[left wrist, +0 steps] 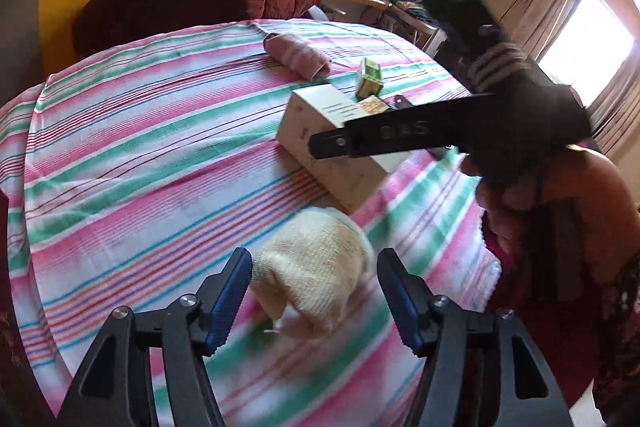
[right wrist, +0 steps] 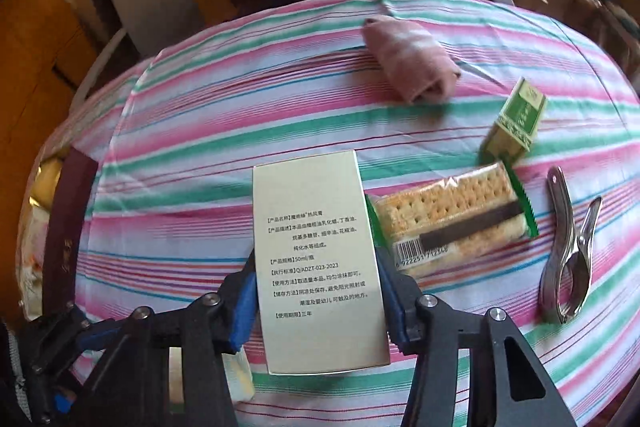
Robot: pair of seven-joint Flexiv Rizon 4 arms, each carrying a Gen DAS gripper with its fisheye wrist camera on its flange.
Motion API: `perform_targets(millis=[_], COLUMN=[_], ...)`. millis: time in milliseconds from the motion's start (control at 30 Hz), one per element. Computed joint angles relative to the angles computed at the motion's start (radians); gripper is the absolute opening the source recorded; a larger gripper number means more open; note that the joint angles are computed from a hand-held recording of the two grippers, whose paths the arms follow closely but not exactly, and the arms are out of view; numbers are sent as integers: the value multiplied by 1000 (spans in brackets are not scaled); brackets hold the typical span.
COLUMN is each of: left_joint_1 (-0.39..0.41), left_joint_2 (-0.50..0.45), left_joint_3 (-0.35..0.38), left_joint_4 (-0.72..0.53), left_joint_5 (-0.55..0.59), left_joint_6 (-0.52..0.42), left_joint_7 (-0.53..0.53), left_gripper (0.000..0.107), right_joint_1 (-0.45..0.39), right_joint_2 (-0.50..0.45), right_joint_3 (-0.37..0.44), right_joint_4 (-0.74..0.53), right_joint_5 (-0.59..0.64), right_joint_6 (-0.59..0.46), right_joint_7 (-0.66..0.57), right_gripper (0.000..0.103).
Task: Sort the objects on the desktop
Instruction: 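Grasp the cream knit sock ball with the left tool while the right tool grasps the white printed box, then carry the sock ball and white box over the gold tray with both tools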
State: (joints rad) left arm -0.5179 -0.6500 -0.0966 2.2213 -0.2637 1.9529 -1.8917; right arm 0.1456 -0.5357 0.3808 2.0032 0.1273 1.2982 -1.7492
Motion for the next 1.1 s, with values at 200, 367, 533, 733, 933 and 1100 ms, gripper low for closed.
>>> perform_targets(millis=[200,367,533,733,933,1100], left_joint_1=[33,-91,-27,-117,-182,-195], left_joint_2=[-10,-28,-48,-55,-64,-49], left_joint_3=[-11,100,42,125,170,170], left_joint_4=[-42,-88,-80,-94,-88,-54], left_joint_5=[45,43,53,16,-42,-87], left_joint_6=[-114,-177,-110,-112,-84,-61], left_joint_7=[85,116,107,134,143,134], left_gripper=[67,67,64,60,57,57], right_joint_1=[-3,0,-2,7,11,10], right_joint_2=[0,1,-3,-2,-2,2], right_joint_3=[3,4,5,-1,-3,-2], right_joint_4=[-5,-5,-9,-5,0,8], right_joint_5=[3,20,23,16,9,5], right_joint_6=[-12,-13,-14,-11,-2,5], right_joint_7=[-6,2,-1,1,1,3], right_gripper=[54,54,54,54,54,53])
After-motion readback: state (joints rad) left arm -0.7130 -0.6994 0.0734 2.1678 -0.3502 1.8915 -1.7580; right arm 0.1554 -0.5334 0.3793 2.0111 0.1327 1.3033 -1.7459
